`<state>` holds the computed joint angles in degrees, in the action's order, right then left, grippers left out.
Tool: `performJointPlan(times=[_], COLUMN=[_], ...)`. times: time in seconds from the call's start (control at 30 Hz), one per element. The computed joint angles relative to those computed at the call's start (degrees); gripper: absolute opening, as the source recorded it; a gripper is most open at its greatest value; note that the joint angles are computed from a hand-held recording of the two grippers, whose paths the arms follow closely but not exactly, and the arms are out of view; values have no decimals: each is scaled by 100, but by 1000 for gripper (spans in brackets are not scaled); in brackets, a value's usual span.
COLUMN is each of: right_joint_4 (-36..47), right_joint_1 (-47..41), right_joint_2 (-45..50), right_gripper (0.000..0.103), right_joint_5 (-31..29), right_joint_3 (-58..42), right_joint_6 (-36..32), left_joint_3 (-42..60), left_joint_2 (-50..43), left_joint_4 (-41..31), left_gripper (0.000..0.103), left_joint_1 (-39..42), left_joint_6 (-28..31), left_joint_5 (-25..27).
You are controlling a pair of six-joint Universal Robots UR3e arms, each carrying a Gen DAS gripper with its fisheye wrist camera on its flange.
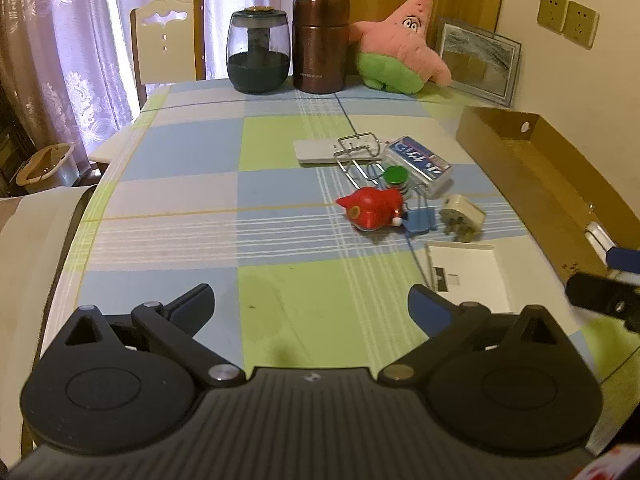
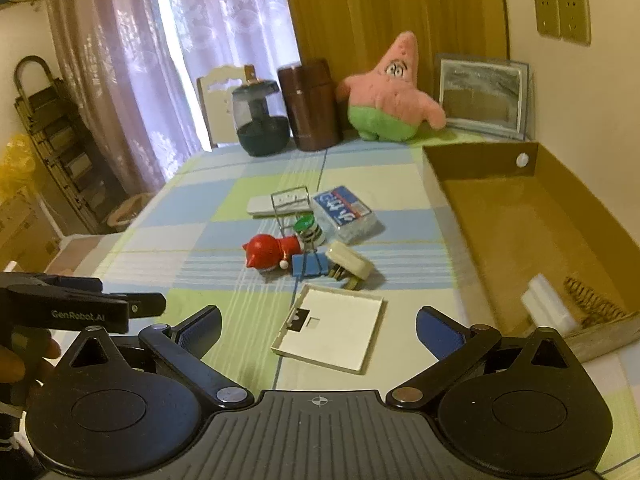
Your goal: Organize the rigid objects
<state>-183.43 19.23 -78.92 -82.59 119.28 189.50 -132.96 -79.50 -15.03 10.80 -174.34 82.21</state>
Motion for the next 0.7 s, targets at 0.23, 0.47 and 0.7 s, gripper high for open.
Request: performJointPlan(times=[0.23,0.47,0.7], right_joint_4=[-81,48,401], right_joint_1=[478,865,1120], right_joint_2=[1152,2143,2928], right_gripper=[101,101,101], right_joint_5=[-697,-1444,-2097], right_joint_3=[-836,-1811,-2664], right_joint_6=[473,803,984], left_joint_3=[132,396,803], left_joint_2=[-762,-1458,-1979], left_joint_4=[514,881,1019], left_gripper=[101,101,101], left_joint_1=[329,489,407], left_joint_6=[249,367,477], left_joint_5=[-363,-650,-683])
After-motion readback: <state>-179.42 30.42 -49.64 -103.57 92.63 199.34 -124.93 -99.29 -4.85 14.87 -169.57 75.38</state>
